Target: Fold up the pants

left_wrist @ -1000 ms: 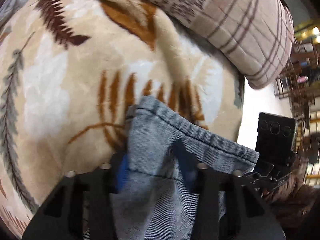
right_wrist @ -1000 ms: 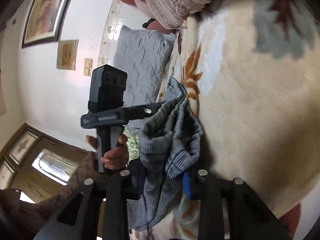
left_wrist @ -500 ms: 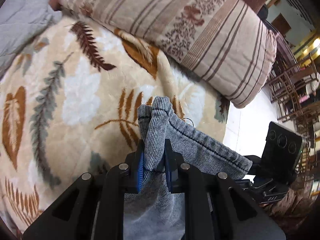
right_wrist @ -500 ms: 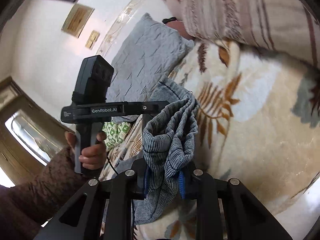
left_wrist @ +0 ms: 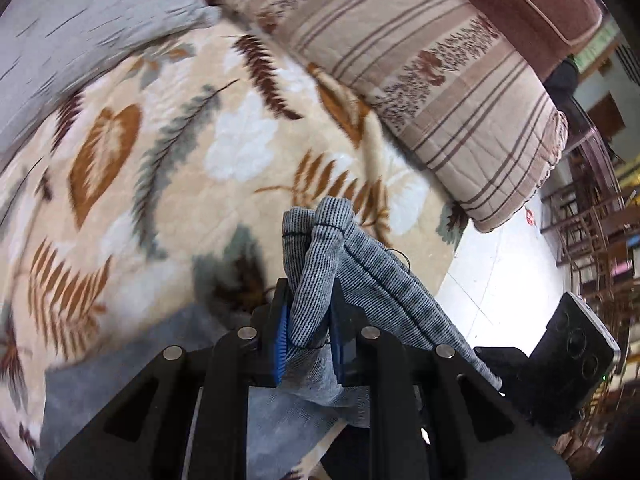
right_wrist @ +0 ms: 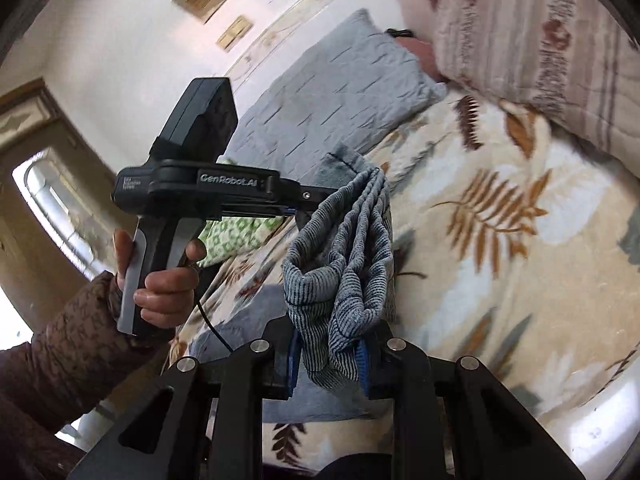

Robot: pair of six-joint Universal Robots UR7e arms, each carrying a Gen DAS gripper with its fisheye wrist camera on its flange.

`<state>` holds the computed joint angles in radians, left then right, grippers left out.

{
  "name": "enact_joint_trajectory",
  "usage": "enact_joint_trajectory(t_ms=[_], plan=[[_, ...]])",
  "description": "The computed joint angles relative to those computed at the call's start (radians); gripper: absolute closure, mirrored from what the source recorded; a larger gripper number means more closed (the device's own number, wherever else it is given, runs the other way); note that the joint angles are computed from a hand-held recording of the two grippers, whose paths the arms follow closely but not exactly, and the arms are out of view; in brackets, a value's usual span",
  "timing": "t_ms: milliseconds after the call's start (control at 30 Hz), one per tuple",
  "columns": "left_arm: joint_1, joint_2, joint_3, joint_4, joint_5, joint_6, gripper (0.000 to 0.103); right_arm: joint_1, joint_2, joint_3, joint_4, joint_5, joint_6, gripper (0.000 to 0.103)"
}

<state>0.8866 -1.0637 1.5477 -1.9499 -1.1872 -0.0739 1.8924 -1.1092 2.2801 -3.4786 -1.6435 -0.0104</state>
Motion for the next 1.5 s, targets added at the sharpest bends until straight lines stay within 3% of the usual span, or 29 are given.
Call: enact_joint_trajectory(t_ms=[167,433,700,867,1067,1133,1267,1367,1500], plan=[[0.021,-0.064,0.048,0.018,0.025,-0.057,0.088,0.062,0.056,-0.053,0.074,-0.036,-0.016,0.08],[0.11,-0.15,0.103,0.052,0.037,-0.123,0.087,0.163,0.198,-0.189,0.235,-0.16,-0.078,0.077],[0.206,-0.239,0.152,0.087,0.003,-0.18,0.08,0.21,0.308,-0.267,0.362,-0.19,-0.101,0.06],[0.256,-0.29,0.167,0.101,-0.014,-0.236,0.08,0.21,0.339,-0.302,0.451,-0.183,-0.099,0.043],[0.276,-0.374,0.212,0.075,-0.043,-0.304,0.078,0.215,0.284,-0.272,0.462,-0.147,-0.116,0.042],[0.286,-0.407,0.236,0.027,-0.096,-0.334,0.074,0.205,0.238,-0.248,0.429,-0.114,-0.115,0.038],[0.289,-0.439,0.281,-0.101,-0.216,-0.366,0.055,0.159,0.171,-0.228,0.355,-0.101,-0.089,0.034],[0.264,-0.416,0.287,-0.14,-0.219,-0.386,0.042,0.11,0.156,-0.274,0.39,-0.112,-0.052,0.033],[0.268,-0.356,0.26,-0.112,-0.197,-0.421,0.042,0.065,0.19,-0.354,0.463,-0.123,-0.031,0.033]])
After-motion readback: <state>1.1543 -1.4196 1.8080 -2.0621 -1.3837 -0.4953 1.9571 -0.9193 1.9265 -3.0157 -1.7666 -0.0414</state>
